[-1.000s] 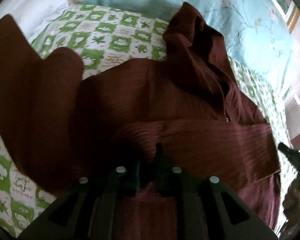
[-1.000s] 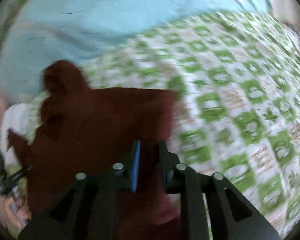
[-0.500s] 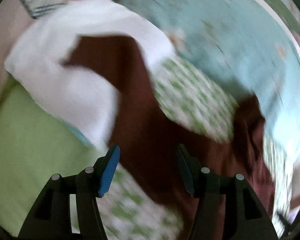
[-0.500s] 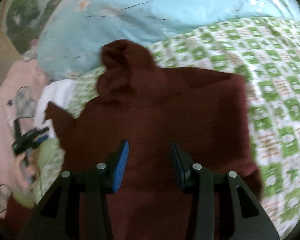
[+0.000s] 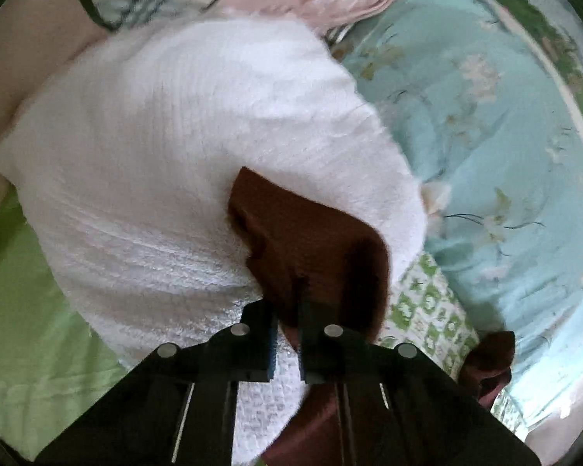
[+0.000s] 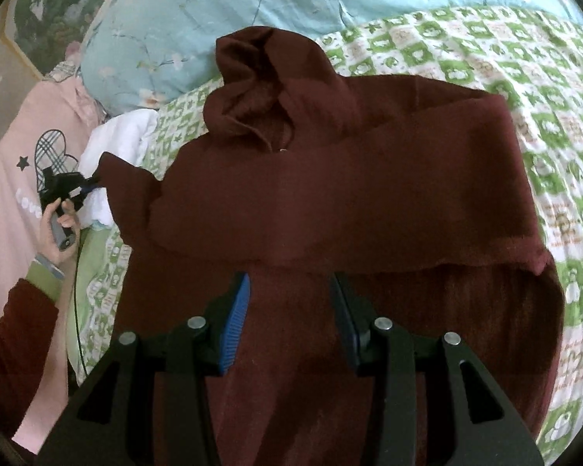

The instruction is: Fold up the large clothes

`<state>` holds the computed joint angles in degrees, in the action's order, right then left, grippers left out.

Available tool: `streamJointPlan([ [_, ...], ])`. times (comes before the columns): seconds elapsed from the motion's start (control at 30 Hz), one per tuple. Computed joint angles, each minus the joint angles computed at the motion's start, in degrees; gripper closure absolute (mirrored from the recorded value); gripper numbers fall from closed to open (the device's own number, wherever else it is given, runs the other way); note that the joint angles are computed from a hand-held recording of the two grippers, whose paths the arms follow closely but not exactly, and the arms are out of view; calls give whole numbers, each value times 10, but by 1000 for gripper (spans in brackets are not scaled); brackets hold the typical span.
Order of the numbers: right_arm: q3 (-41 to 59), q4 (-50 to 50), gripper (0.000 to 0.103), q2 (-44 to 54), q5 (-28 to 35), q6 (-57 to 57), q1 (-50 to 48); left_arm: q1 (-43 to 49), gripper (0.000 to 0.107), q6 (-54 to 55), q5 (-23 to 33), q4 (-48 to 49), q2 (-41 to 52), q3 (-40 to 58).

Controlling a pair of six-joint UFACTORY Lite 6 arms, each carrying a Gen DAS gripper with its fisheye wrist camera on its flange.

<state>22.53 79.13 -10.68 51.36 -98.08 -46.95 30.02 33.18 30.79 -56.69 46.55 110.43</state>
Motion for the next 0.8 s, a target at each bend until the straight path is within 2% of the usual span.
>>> streamJointPlan([
  [0.07, -5, -2, 59, -4, 7, -3, -6, -3, 104, 83, -22, -62, -64, -90],
  [0.13, -11, -6, 59, -12, 13, -3, -8, -5, 104, 200, -13, -161, -138, -187],
  [0.27, -25, -19, 59, -30, 34, -2, -26, -63, 104, 355, -24, -269, -295, -357],
  [0.37, -29, -31, 59, -30, 57, -6, -58, -144, 104, 418, -36, -312, -395, -454],
  [0.47, -29, -43, 59, -20, 77, -14, -95, -266, 104, 447, -76, -344, -458, -525],
  [0.6, -21, -65, 59, 0, 105, -28, -156, -437, 104, 515, -136, -441, -438, -540],
  [0.8, 14, -92, 59, 62, 130, -51, -239, -640, 104, 753, -203, -746, -267, -445],
])
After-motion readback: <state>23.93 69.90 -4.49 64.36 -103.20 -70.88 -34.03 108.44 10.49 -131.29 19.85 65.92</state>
